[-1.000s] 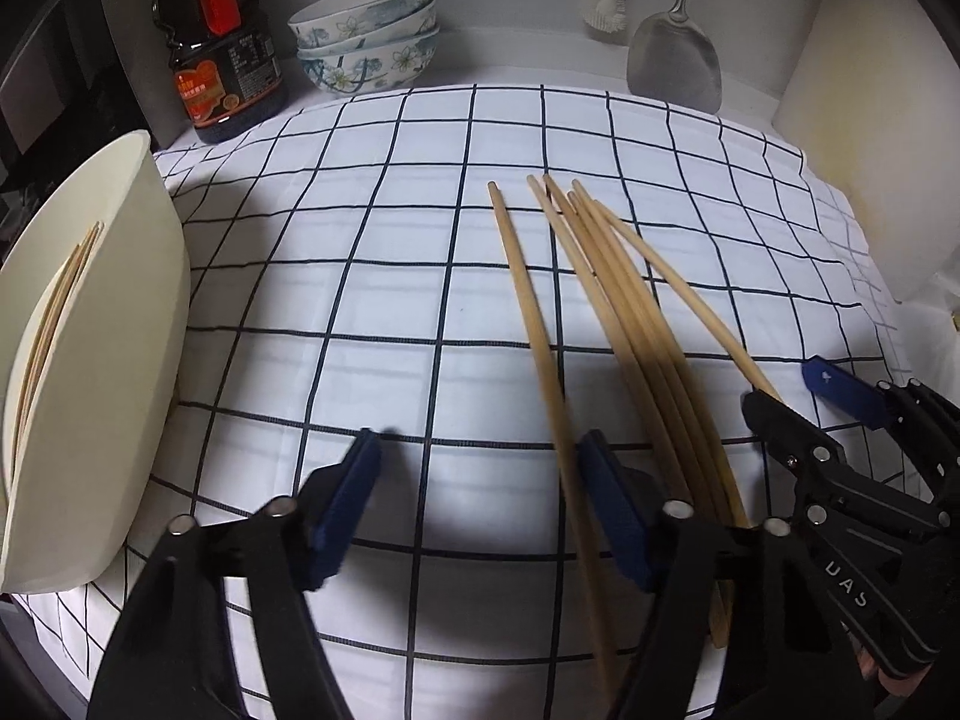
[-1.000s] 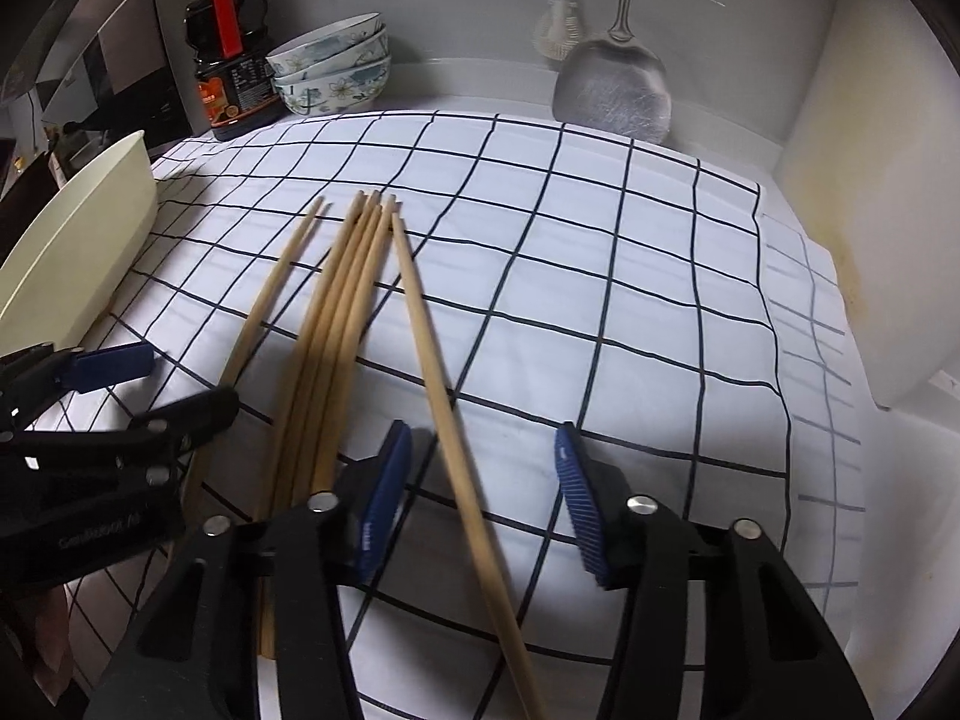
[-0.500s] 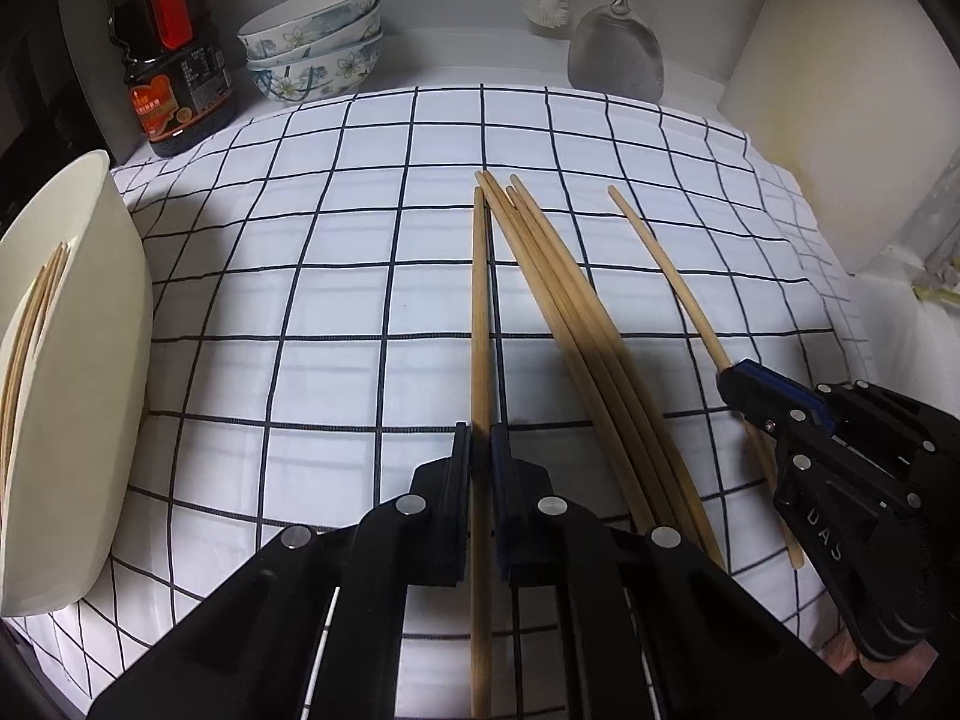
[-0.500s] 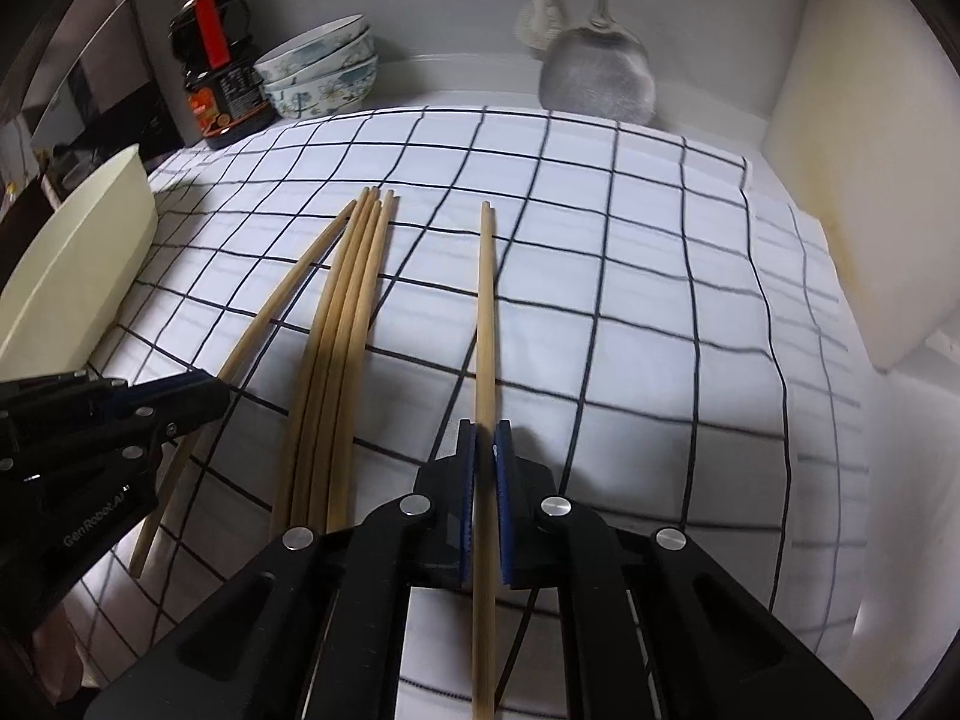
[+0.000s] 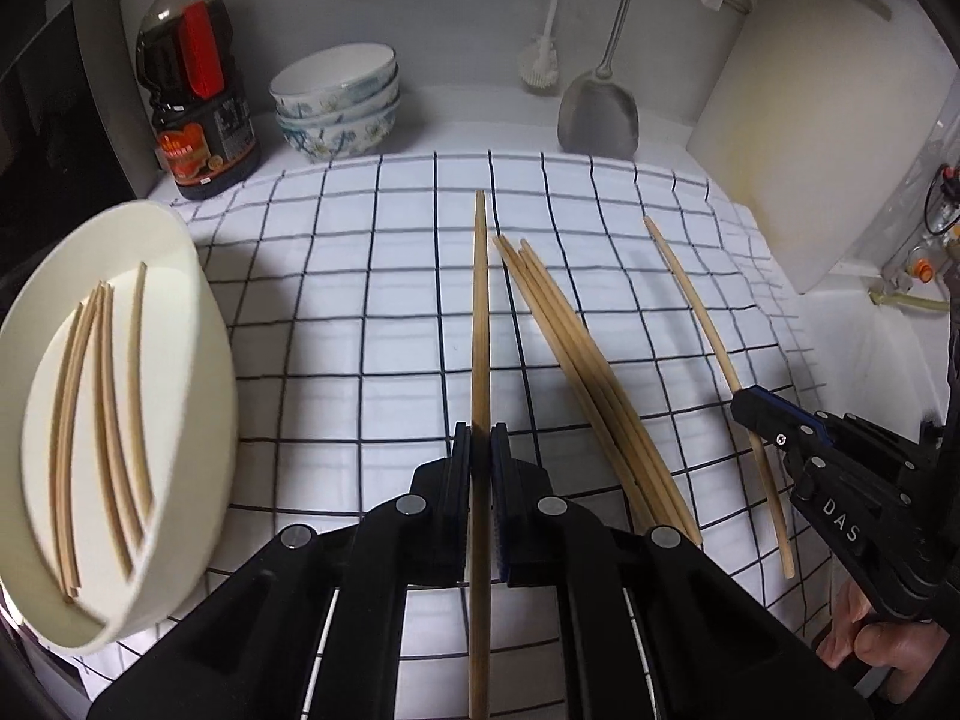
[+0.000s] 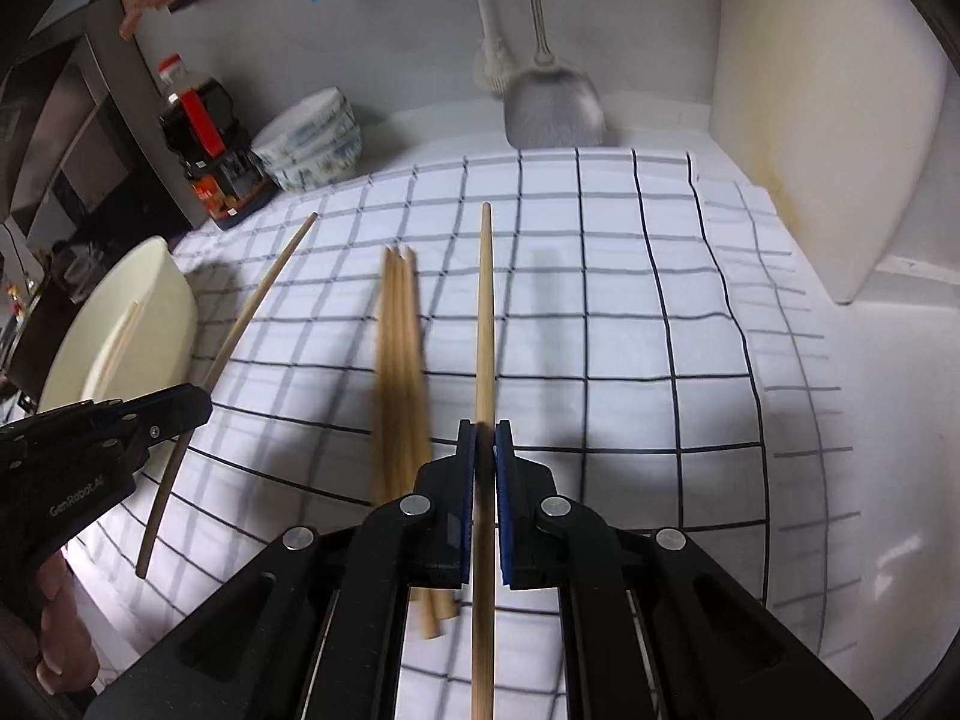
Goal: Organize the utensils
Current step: 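Carry both chopsticks into the white dish and open both grippers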
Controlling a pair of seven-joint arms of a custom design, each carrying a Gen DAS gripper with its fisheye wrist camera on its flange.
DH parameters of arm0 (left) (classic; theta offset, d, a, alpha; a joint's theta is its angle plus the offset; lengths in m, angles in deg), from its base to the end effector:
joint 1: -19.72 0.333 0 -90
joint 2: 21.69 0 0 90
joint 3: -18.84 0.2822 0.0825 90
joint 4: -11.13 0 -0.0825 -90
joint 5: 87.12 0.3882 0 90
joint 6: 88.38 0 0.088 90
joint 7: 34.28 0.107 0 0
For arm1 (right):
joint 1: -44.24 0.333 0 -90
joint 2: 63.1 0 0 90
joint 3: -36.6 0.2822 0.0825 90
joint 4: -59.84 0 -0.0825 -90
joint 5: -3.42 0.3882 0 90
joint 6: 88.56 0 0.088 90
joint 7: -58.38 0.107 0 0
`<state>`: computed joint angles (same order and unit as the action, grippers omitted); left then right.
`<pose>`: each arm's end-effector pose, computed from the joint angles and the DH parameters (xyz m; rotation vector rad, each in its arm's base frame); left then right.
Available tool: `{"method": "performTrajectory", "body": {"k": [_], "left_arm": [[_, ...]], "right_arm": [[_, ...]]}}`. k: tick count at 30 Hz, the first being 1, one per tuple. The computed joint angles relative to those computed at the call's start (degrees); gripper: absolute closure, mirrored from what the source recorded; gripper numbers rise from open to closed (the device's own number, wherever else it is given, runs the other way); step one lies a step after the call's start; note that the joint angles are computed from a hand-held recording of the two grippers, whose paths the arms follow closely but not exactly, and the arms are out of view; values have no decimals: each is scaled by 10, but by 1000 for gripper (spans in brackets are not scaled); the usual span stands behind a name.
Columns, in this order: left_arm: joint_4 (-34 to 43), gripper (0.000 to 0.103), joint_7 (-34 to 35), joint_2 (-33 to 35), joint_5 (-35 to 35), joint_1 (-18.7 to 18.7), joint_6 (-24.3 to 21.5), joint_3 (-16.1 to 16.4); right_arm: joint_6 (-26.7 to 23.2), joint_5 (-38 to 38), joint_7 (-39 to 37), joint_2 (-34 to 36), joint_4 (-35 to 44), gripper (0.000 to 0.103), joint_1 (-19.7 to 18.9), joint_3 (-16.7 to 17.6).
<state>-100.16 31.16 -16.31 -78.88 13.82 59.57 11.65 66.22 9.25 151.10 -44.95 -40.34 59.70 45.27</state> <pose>0.6068 -0.1418 0.4603 -2.0392 1.8384 -0.6305 0.6269 0.2664 0.4320 -2.0087 1.5237 -0.3090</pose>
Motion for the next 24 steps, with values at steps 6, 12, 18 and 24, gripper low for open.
{"method": "performTrajectory", "body": {"k": [6,12,18,24], "left_arm": [[-27,96,38,-47,-29,18,12,2],[-58,96,62,-98,-28,47,14,7],[-92,96,86,-145,-44,81,19,16],[-126,96,97,-180,-54,119,22,25]], "right_arm": [[-1,-15,19,-17,11,97,20,2],[-3,-27,27,-5,55,97,45,10],[-30,-30,18,44,143,97,67,24],[-70,-35,-8,113,257,97,99,37]]}}
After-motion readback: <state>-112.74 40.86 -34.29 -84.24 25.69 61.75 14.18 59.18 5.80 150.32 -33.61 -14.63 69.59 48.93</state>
